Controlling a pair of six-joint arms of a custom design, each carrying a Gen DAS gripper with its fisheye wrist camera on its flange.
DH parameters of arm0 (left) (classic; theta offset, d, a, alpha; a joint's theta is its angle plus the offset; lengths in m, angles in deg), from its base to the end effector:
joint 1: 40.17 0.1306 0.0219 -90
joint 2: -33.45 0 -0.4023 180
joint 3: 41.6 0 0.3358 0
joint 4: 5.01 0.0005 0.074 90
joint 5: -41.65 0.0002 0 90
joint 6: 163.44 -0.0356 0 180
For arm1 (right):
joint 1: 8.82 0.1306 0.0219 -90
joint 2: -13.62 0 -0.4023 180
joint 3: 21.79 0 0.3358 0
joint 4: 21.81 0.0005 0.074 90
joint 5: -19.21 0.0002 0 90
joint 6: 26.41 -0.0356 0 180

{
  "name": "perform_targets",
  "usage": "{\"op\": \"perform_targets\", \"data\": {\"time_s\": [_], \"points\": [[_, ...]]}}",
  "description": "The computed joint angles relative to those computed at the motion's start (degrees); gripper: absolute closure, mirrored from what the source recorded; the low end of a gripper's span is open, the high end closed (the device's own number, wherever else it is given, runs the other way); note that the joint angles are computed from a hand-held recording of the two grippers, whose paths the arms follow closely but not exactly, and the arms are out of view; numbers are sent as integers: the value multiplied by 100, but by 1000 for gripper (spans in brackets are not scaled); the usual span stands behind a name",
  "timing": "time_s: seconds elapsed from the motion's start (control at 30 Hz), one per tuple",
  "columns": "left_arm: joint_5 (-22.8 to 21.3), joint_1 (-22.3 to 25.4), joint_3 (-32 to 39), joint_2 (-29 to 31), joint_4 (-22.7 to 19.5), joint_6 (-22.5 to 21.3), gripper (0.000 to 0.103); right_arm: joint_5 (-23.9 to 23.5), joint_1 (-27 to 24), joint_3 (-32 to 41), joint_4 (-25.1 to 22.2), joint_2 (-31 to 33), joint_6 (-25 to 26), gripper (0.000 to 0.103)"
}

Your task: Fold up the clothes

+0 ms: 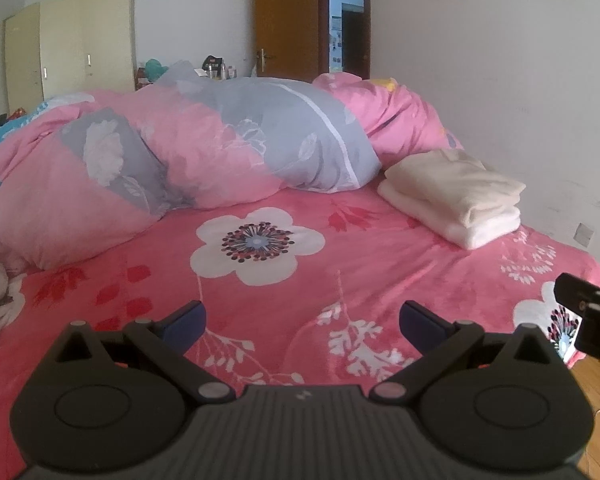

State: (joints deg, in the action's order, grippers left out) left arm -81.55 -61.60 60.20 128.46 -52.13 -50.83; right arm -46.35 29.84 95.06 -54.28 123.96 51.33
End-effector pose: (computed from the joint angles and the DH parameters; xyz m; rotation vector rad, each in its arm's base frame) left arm 0.4440 -0.1538 0.5037 -0.3159 2.1278 0.2192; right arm 0.4710 0.3573 0.4991 -0.1897 1.9744 0.1441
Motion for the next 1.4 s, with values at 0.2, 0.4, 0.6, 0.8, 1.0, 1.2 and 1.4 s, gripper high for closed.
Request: {"op": "perform_targets", "data": {"time_s": [0.2, 0.4, 0.6, 0.8, 1.0, 1.2, 1.4], "points": [[-31, -5, -16, -5, 69, -225, 0, 9, 23, 88, -43, 61, -10, 1], [-92, -44, -61, -38, 164, -274, 0, 44, 53, 44, 21, 37, 45, 1], [-32, -44, -66, -80, 139, -161, 0, 71, 59, -25, 79, -20, 50, 1], [-32, -67, -49, -88, 81, -108, 0, 50, 42, -74, 93, -47, 8, 1], [6, -54, -87, -128, 109, -81, 0, 60, 51, -90, 106, -72, 38, 1], [29, -35, -105, -140, 127, -65, 0, 79, 68, -136, 139, -95, 61, 1], [27, -31, -107, -148, 134, -57, 0, 91, 80, -124, 118, -100, 61, 1]]}}
